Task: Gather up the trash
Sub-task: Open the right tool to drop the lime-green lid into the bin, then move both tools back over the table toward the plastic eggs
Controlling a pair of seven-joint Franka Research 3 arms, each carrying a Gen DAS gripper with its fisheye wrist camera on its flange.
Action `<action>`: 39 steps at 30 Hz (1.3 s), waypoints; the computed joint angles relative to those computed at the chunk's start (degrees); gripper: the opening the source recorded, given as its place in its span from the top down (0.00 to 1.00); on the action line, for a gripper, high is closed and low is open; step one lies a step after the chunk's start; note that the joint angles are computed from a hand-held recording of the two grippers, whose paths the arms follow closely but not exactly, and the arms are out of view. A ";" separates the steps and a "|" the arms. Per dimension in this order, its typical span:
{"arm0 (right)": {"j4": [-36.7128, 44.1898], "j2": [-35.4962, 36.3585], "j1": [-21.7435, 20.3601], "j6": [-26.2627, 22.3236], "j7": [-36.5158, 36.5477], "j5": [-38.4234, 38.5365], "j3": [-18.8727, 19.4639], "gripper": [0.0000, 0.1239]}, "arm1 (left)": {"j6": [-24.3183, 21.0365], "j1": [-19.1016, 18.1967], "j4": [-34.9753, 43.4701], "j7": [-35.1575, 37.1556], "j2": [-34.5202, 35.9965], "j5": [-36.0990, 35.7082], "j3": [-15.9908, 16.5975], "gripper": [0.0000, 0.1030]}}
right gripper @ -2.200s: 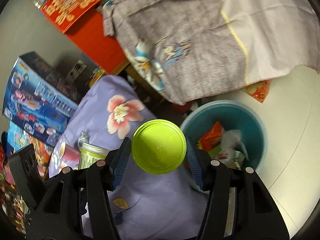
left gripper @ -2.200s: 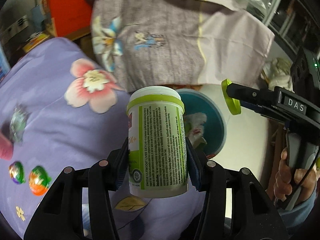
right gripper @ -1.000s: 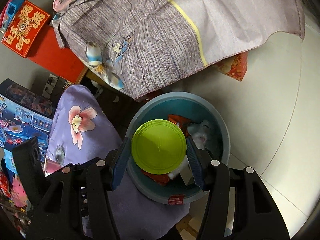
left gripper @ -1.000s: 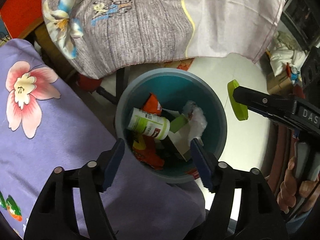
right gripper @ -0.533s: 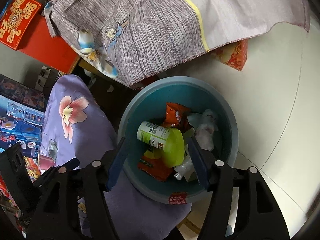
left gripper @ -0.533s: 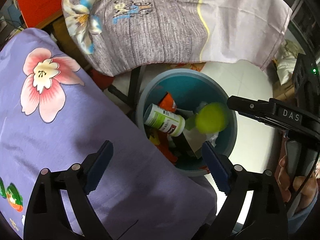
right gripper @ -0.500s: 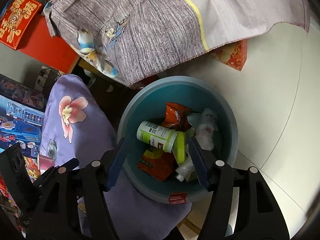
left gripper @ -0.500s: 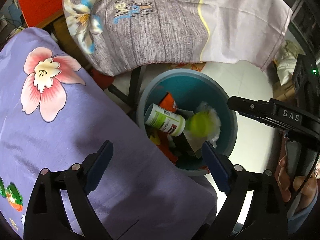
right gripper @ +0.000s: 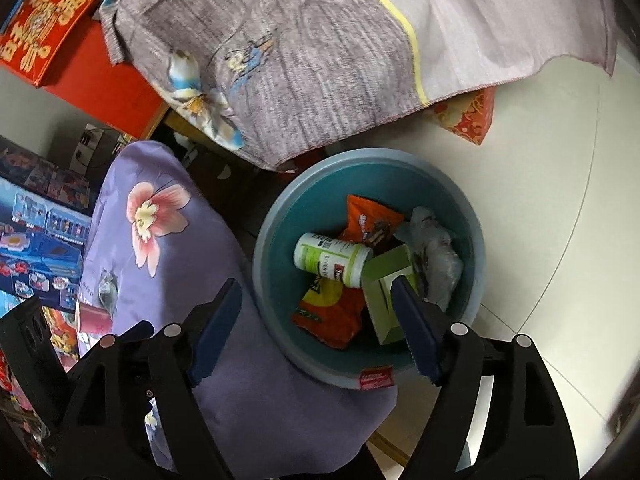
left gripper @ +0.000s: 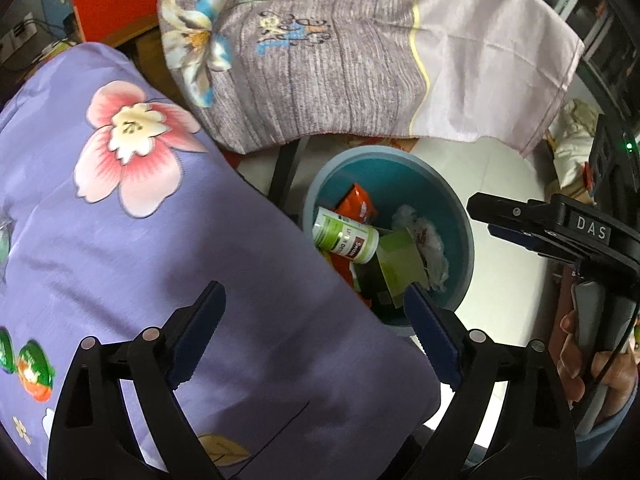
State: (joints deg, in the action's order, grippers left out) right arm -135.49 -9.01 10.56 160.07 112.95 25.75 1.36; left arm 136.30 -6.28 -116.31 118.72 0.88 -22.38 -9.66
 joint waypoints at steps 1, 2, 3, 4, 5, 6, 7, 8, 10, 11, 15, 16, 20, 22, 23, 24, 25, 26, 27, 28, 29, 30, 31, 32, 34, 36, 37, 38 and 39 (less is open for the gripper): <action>0.41 -0.03 -0.01 -0.29 0.60 -0.78 0.38 0.40 | -0.02 0.21 -0.37 0.16 -0.44 -0.32 0.18 0.12; 0.72 -0.05 0.01 -0.48 1.29 -1.62 0.76 0.40 | -0.10 0.48 -0.78 0.43 -0.98 -0.79 0.47 0.11; 0.90 -0.11 0.10 -0.57 1.86 -2.30 1.06 0.40 | -0.18 0.65 -0.97 0.69 -1.30 -1.14 0.71 0.11; 1.31 -0.08 0.24 -0.74 2.49 -3.13 1.44 0.40 | -0.15 0.99 -1.54 1.20 -2.02 -1.76 1.13 0.11; 1.91 0.08 0.45 -0.99 3.10 -3.98 1.82 0.40 | -0.04 1.13 -1.77 1.30 -2.37 -1.99 1.37 0.11; 2.51 0.31 0.70 -1.27 3.33 -4.49 1.98 0.40 | 0.09 1.33 -2.22 1.63 -2.92 -2.40 1.71 0.11; 3.09 0.51 0.98 -1.50 3.74 -5.15 2.27 0.40 | 0.25 1.69 -2.92 2.16 -3.73 -3.05 2.25 0.11; 3.58 0.73 1.27 -1.66 4.01 -5.63 2.45 0.40 | 0.29 1.91 -3.25 2.45 -4.17 -3.38 2.67 0.11; 5.37 1.67 1.99 -2.22 5.18 -7.32 3.24 0.40 | 0.21 2.48 -3.84 2.85 -4.98 -3.88 3.58 0.11; 6.01 2.04 2.31 -2.44 5.49 -7.78 3.34 0.40 | 0.10 2.80 -4.21 3.09 -5.43 -4.16 4.04 0.11; 10.21 4.56 4.13 -4.30 6.64 -10.47 4.22 0.40 | 0.05 4.52 -5.72 4.05 -7.23 -5.11 6.20 0.09; 11.60 5.43 4.65 -4.96 6.94 -11.28 4.46 0.40 | 0.17 4.91 -5.95 4.26 -7.48 -5.23 6.64 0.09; 17.09 8.99 6.77 -7.64 7.14 -13.20 4.88 0.40 | 0.52 7.06 -6.72 4.77 -8.35 -5.88 8.74 0.09; 20.37 11.23 8.02 -9.07 7.27 -14.62 5.15 0.40 | 0.44 8.17 -6.67 4.75 -8.38 -6.03 9.57 0.09; 21.91 12.28 8.63 -9.90 7.23 -15.19 5.22 0.39 | 0.66 8.90 -6.78 4.91 -8.45 -6.14 10.12 0.09; 24.29 13.96 9.38 -11.23 6.93 -15.73 5.43 0.39 | 0.84 9.61 -6.84 5.05 -8.48 -6.05 10.58 0.08; 25.71 15.00 9.94 -11.94 6.61 -15.81 5.44 0.39 | 0.89 10.21 -6.87 5.04 -8.49 -5.98 10.89 0.08; 27.20 16.09 10.50 -12.73 6.18 -15.73 5.51 0.39 | 0.79 10.95 -6.69 4.92 -8.29 -6.06 11.39 0.08; 29.29 17.64 11.13 -13.79 5.65 -15.61 5.68 0.39 | 0.73 11.49 -6.64 4.74 -8.22 -6.14 11.59 0.08; 31.24 19.08 11.75 -14.75 5.28 -15.58 5.76 0.39 | 0.53 12.34 -6.54 4.74 -8.04 -6.44 12.19 0.08; 33.05 20.46 12.41 -15.58 5.08 -15.74 5.78 0.39 | 0.44 13.22 -6.47 4.64 -7.82 -6.55 12.69 0.07; 35.68 22.44 13.25 -16.74 4.94 -16.16 5.88 0.39 | 0.46 13.89 -6.49 4.59 -7.69 -6.57 12.90 0.07; 37.97 24.16 13.99 -17.78 4.74 -16.41 5.90 0.39 | 0.49 14.74 -6.43 4.67 -7.44 -6.57 13.32 0.07; 39.95 25.64 14.62 -18.68 4.48 -16.43 5.91 0.39 | 0.52 15.57 -6.39 4.93 -7.20 -6.55 13.70 0.07; 44.91 29.40 16.03 -21.02 3.84 -16.09 6.25 0.39 | 0.64 17.11 -6.29 5.24 -6.78 -6.26 14.19 0.07; 48.38 32.15 17.02 -22.41 3.34 -15.25 6.41 0.39 | 1.13 18.27 -6.58 5.80 -6.65 -6.20 14.43 0.07; 50.52 33.88 17.49 -23.11 3.22 -14.60 6.57 0.39 | 1.47 18.98 -6.60 6.15 -6.36 -6.09 14.73 0.07; 51.99 35.03 18.01 -23.67 3.42 -14.41 6.40 0.39 | 1.59 19.54 -6.53 6.46 -6.06 -6.08 14.87 0.07; 54.15 36.67 18.74 -24.54 3.96 -14.53 6.19 0.39 | 1.58 20.03 -6.38 6.58 -5.77 -6.00 14.91 0.07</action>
